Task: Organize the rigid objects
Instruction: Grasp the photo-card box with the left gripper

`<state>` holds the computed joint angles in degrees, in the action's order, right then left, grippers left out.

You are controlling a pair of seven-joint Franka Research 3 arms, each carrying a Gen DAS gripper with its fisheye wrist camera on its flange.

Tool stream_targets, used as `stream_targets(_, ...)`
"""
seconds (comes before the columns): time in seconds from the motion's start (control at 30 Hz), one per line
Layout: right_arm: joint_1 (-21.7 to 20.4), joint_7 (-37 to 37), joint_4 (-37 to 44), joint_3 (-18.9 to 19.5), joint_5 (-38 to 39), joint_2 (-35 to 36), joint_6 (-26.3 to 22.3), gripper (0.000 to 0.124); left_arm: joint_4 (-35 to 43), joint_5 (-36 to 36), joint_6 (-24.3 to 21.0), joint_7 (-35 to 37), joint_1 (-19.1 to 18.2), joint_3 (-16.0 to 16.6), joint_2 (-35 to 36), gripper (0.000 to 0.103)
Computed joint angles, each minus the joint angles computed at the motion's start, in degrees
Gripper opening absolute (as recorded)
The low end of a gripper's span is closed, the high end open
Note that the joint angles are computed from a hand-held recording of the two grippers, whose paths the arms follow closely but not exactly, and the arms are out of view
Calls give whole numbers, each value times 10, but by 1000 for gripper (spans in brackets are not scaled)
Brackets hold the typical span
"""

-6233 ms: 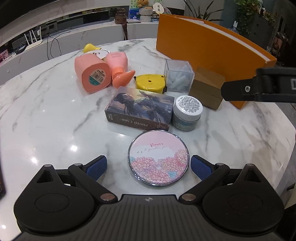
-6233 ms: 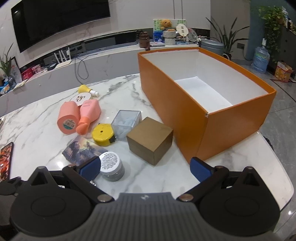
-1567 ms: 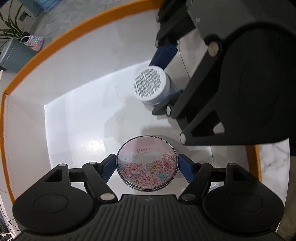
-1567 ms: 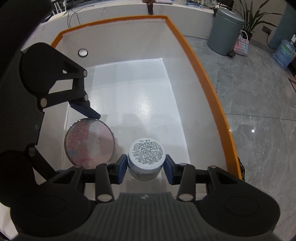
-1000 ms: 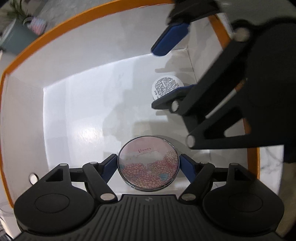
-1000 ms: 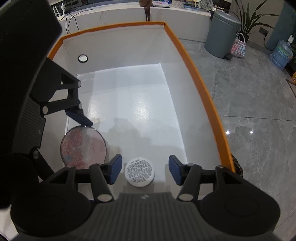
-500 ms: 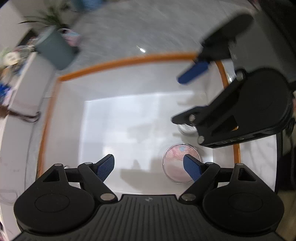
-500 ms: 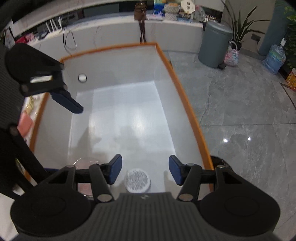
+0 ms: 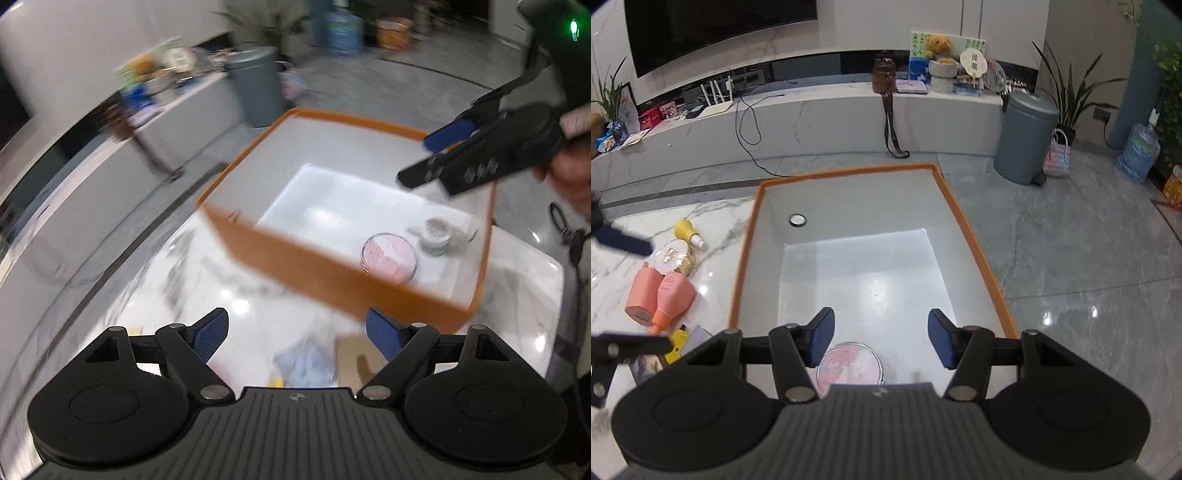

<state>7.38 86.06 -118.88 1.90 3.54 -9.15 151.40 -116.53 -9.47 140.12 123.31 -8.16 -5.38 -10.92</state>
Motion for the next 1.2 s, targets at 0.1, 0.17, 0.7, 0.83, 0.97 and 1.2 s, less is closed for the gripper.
stream_targets(0.1, 7, -6, -12, 7, -5, -12, 10, 56, -75, -5, 7, -14, 5, 11, -55, 99)
stream_targets(0.17, 8, 2, -19, 16, -18, -20, 14, 56, -117, -2, 7, -16, 5, 21, -90, 99)
stream_targets(0.7, 52, 27, -105, 58, -93, -87, 67, 56, -301, -106, 117, 90, -63, 148, -194, 99)
stream_targets(0.83, 69, -13, -117, 68, -72, -85, 70, 56, -318, -119, 152, 122, -68, 148, -191, 99)
stream_targets(0.97, 58, 4, -111, 94, -112, -60, 73, 56, -325, -166, 167, 142, -96, 168, -184, 99)
stream_targets(1.2, 113, -60, -88, 66, -37, -22, 46, 56, -335, -140, 194, 117, -65, 137, -174, 99)
